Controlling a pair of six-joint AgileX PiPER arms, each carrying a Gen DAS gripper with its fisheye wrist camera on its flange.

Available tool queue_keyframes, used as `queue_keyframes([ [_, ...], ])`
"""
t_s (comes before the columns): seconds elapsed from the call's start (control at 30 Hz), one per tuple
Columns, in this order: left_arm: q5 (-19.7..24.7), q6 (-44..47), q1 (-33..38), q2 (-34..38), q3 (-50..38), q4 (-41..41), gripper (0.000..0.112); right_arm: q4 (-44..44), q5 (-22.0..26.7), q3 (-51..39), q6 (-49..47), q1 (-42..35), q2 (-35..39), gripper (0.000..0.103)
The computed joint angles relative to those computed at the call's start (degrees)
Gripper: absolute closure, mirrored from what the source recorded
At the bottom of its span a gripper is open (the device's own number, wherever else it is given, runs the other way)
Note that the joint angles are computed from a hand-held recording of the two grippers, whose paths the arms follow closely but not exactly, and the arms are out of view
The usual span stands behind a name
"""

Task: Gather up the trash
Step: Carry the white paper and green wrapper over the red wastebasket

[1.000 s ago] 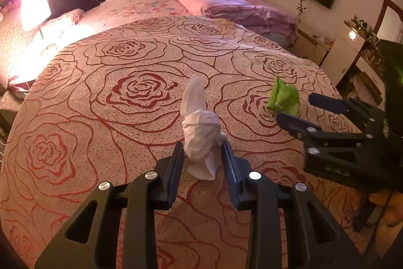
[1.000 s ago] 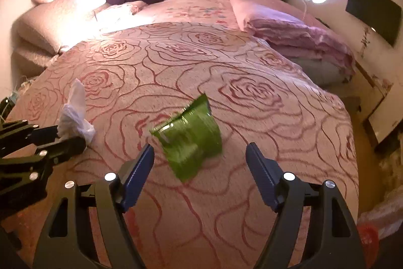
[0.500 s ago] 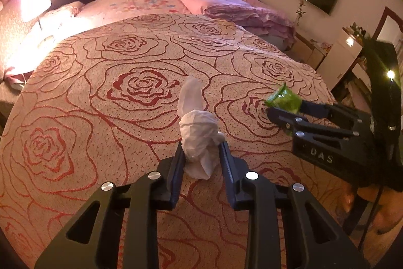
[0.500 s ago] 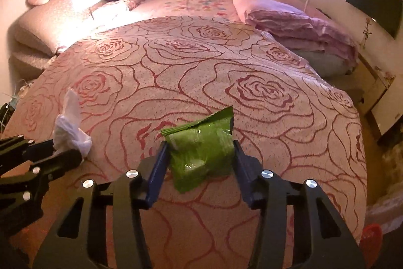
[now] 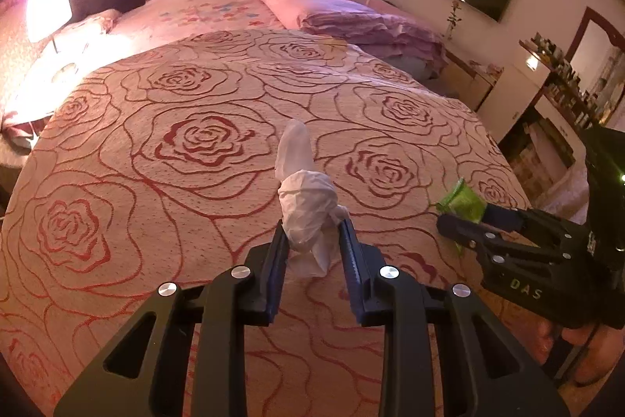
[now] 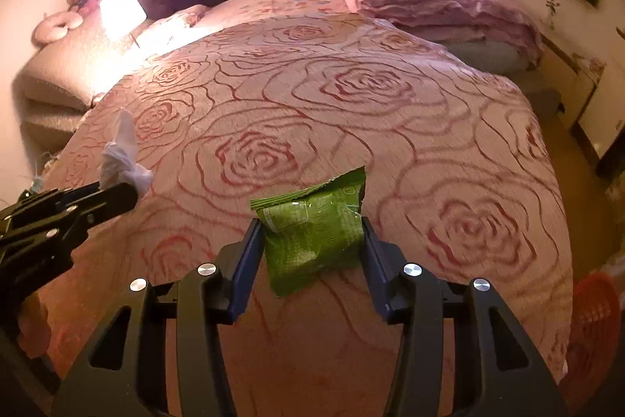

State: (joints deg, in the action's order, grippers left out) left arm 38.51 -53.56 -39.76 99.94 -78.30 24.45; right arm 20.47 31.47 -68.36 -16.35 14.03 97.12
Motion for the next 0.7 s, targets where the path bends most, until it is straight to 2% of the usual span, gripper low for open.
queue_keyframes([
  [0.2,2.54,0.38,-2.38,2.3,-3.59,0.53,0.087,2.51,-0.66,4.98,-1.83,-3.31,-4.2,0.056],
  [0.7,5.98,0.82,-5.96,4.96,-7.95,1.29,0.087,9.04,-0.71,11.06,-7.82,-10.35,-9.27,0.056],
])
